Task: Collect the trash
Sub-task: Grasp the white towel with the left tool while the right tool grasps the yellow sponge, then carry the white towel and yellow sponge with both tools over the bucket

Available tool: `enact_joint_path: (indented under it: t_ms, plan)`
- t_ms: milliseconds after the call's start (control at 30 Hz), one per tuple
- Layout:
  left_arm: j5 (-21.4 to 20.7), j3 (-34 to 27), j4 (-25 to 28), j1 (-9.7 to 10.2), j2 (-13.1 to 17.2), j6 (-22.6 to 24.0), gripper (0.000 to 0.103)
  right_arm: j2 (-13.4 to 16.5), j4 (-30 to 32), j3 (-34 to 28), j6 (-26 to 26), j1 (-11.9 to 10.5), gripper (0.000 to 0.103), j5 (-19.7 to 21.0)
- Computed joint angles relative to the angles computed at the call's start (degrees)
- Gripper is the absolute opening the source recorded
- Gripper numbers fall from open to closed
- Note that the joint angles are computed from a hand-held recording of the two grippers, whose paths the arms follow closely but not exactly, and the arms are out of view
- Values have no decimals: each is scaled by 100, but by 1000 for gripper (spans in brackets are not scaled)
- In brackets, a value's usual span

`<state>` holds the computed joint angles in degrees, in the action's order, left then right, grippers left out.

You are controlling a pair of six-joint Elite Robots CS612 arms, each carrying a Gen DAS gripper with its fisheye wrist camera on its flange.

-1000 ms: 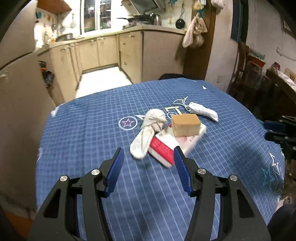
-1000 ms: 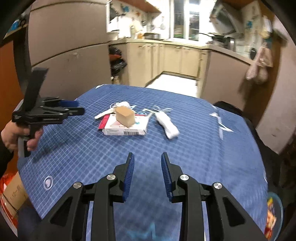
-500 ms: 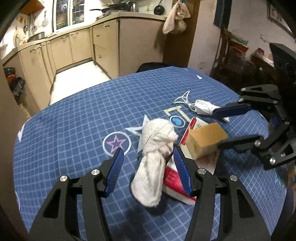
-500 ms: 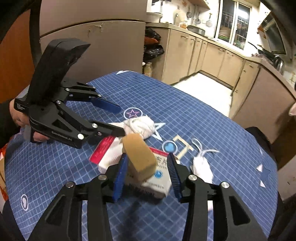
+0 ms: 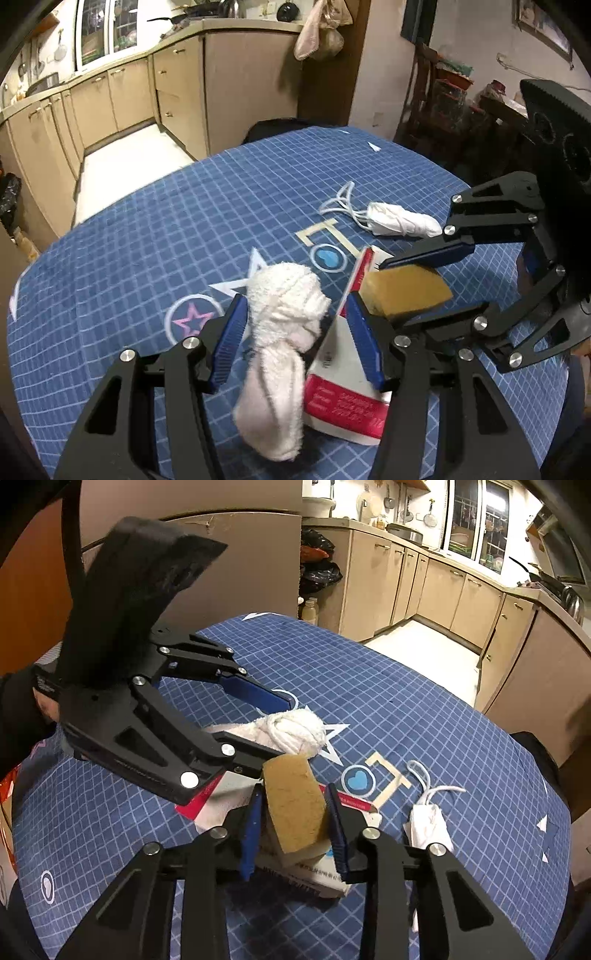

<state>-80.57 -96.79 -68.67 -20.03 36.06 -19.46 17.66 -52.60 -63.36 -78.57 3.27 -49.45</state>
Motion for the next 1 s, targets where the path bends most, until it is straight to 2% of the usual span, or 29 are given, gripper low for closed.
enact_joint_path:
  t_ms: [67, 133, 200, 300, 400, 500, 600, 700, 800, 867, 1000]
  plan:
    - [-43, 23, -102, 0, 24, -65, 50, 56, -30, -105, 126, -48, 30, 100]
    - [-60, 24, -185, 9, 39, -187, 39, 100, -37, -193, 245, -106, 29, 247]
    - [11, 9, -215, 2, 48, -275, 36, 133, -102, -288, 404, -163, 28, 396]
    - [344, -59, -263, -72, 87, -425, 34, 219, -273, -506, 736, -279, 28, 601]
    - [714, -135, -324, -147, 100, -588, 33, 334, -640, -799, 1351, -427, 28, 748]
    - [1509, -196, -251, -400, 23, -591, 32, 449, -980, -1072, 1986, -595, 28, 828]
    - [2070, -234, -273, -662, -61, -486, 32, 594, -1357, -1406, 2726, -819, 28, 891]
    - [2764, -235, -349, -1057, -176, -363, 32, 744, -1701, -1750, 3393, -1073, 28, 829]
    - [3245, -150, -516, -1429, -267, -251, 32, 910, -2042, -2110, 3967, -1364, 28, 682]
    - [3324, -78, -839, -1642, -296, -94, 32, 1020, -2194, -2357, 4330, -1591, 28, 513]
    - [3242, 151, -1474, -1964, -352, 111, 32, 1201, -2384, -2793, 4716, -2016, 28, 202]
